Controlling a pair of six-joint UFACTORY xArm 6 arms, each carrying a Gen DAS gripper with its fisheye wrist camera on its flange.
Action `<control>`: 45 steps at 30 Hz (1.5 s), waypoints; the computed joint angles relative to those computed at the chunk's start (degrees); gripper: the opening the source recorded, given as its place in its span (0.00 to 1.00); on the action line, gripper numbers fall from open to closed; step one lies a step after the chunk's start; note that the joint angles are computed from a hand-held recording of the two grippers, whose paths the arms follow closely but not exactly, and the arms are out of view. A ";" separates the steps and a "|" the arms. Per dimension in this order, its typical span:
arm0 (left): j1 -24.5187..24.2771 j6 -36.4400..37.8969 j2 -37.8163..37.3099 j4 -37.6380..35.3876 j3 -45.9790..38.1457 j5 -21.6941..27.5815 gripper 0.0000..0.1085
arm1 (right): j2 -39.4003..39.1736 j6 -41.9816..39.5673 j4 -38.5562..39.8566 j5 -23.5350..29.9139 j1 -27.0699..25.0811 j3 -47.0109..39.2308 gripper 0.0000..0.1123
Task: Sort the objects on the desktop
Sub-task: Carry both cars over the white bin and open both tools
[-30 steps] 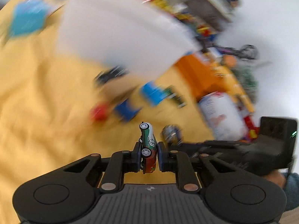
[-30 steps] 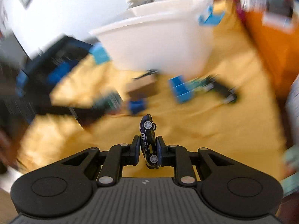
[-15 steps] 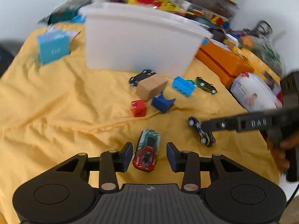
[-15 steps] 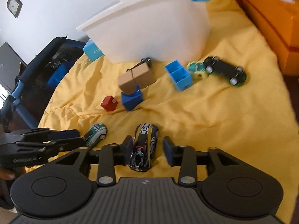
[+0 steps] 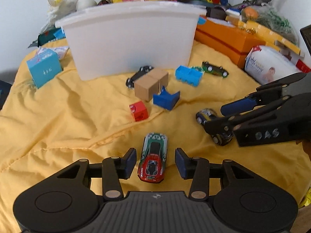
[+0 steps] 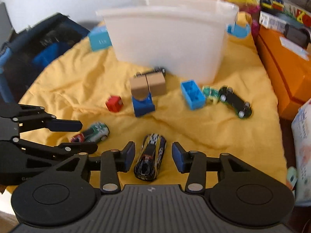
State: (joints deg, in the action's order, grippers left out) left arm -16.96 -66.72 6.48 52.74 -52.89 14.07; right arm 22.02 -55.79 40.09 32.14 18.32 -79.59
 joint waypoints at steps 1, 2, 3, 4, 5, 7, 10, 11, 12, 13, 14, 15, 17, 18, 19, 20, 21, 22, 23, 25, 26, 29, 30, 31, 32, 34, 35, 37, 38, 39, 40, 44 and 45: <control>-0.06 0.22 0.38 -0.42 -0.18 0.17 0.44 | 0.54 1.55 -2.79 -1.15 0.50 0.19 0.42; -0.03 -0.38 0.56 0.08 -0.23 0.08 0.44 | 0.76 1.74 -3.65 -1.31 0.60 0.42 0.42; 0.07 -1.06 0.56 0.75 -0.17 -0.17 0.44 | 0.79 1.13 -3.25 -1.24 0.55 0.69 0.42; 0.13 -1.19 0.50 1.04 -0.06 -0.27 0.41 | 0.59 -0.69 -2.18 -2.10 0.64 1.39 0.41; 0.15 -1.13 0.41 1.11 0.09 -0.31 0.38 | 0.15 -2.96 -1.39 -3.08 0.83 2.22 0.41; 0.16 1.00 -0.04 -1.04 0.53 -0.65 0.31 | -0.97 -9.50 2.09 -5.47 1.41 4.35 0.32; 0.69 5.81 -1.45 -6.29 1.86 -3.36 0.31 | -3.23 -16.57 6.20 -4.86 1.45 6.07 0.29; 1.07 5.10 -2.23 -5.87 2.33 -4.78 0.31 | -3.94 -18.33 8.05 -3.97 1.14 6.16 0.29; 1.49 2.99 -3.32 -3.77 2.45 -5.75 0.31 | -4.53 -20.24 9.68 -3.45 0.90 6.22 0.29; 1.76 0.53 -4.11 -0.83 2.05 -5.89 0.31 | -5.02 -21.41 10.51 -3.58 0.85 6.21 0.29; 2.09 -2.41 -4.93 2.87 1.45 -5.92 0.31 | -5.24 -21.99 11.20 -4.02 0.95 5.98 0.29; 2.57 -5.56 -5.68 6.89 0.58 -6.17 0.31 | -5.39 -22.71 12.47 -3.89 0.83 5.45 0.30; 3.24 -10.36 -6.55 13.24 -1.92 -5.83 0.31 | -5.22 -23.90 15.27 -3.13 0.24 3.48 0.30; 3.62 -12.05 -6.71 16.43 -3.74 -5.42 0.31 | -5.02 -24.35 16.45 -3.31 0.14 2.36 0.30; 3.92 -12.28 -6.55 17.95 -5.34 -5.09 0.31 | -4.76 -25.27 18.12 -3.73 0.24 1.30 0.30; 4.24 -12.96 -6.23 20.17 -7.39 -4.39 0.31 | -4.25 -26.72 20.53 -3.87 0.15 -0.38 0.30; 4.39 -13.57 -5.76 21.85 -9.23 -3.69 0.31 | -3.62 -27.51 22.36 -3.92 0.07 -2.37 0.30; 4.86 -13.55 -4.99 23.10 -11.44 -3.34 0.31 | -2.96 -28.15 23.93 -3.94 -0.03 -4.19 0.30; 5.17 -13.48 -4.16 23.86 -13.42 -2.88 0.31 | -1.79 -29.14 26.09 -4.34 0.04 -6.84 0.30; 5.97 -12.69 -1.65 23.02 -18.11 -1.61 0.31 | 1.31 -31.85 30.03 -7.82 0.97 -12.51 0.30; 6.76 -11.98 -0.24 21.20 -20.17 -2.43 0.31 | 3.23 -32.22 31.95 -9.97 1.51 -15.53 0.30; 8.78 -12.01 4.44 18.10 -26.56 -4.63 0.31 | 10.70 -20.94 26.62 -10.33 1.84 -26.72 0.30; 8.91 -10.70 6.08 17.22 -28.64 -3.77 0.31 | 12.68 -18.51 24.94 -10.87 2.12 -29.55 0.30; 8.92 -8.00 8.27 15.11 -31.19 -2.49 0.31 | 14.95 -15.68 21.85 -11.33 2.47 -32.67 0.30; 8.85 -5.37 10.06 12.83 -33.08 -1.59 0.31 | 16.78 -12.22 18.15 -11.72 2.76 -35.05 0.30; 8.54 -0.64 14.23 9.77 -37.63 1.87 0.31 | 19.81 -5.85 12.33 -11.44 2.89 -38.95 0.30; 8.38 1.67 15.97 7.84 -39.27 3.36 0.31 | 21.65 -0.94 7.68 -10.77 2.94 -41.26 0.30; 8.44 5.35 18.50 4.39 -41.33 4.72 0.31 | 23.61 2.93 3.87 -10.34 2.89 -43.24 0.30; 8.22 7.93 19.57 2.30 -42.25 5.91 0.31 | 24.85 6.09 -0.08 -9.93 3.05 -44.43 0.30; 7.95 9.82 20.62 0.97 -43.18 7.07 0.31 | 24.91 7.25 -1.63 -10.21 3.05 -43.98 0.30; 7.65 11.69 21.40 -0.32 -43.71 7.89 0.31 | 25.89 8.74 -3.38 -9.89 3.05 -44.92 0.30; 7.66 13.33 20.63 -2.66 -41.75 7.21 0.32 | 26.40 11.18 -6.11 -9.66 2.83 -44.44 0.34; 7.76 12.11 19.82 -1.65 -40.60 6.29 0.35 | 25.90 9.43 -4.53 -9.88 2.76 -43.61 0.36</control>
State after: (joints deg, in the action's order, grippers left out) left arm -9.20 -54.61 26.30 51.09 -93.49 20.36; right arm 47.92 -46.37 35.55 22.26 21.08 -123.20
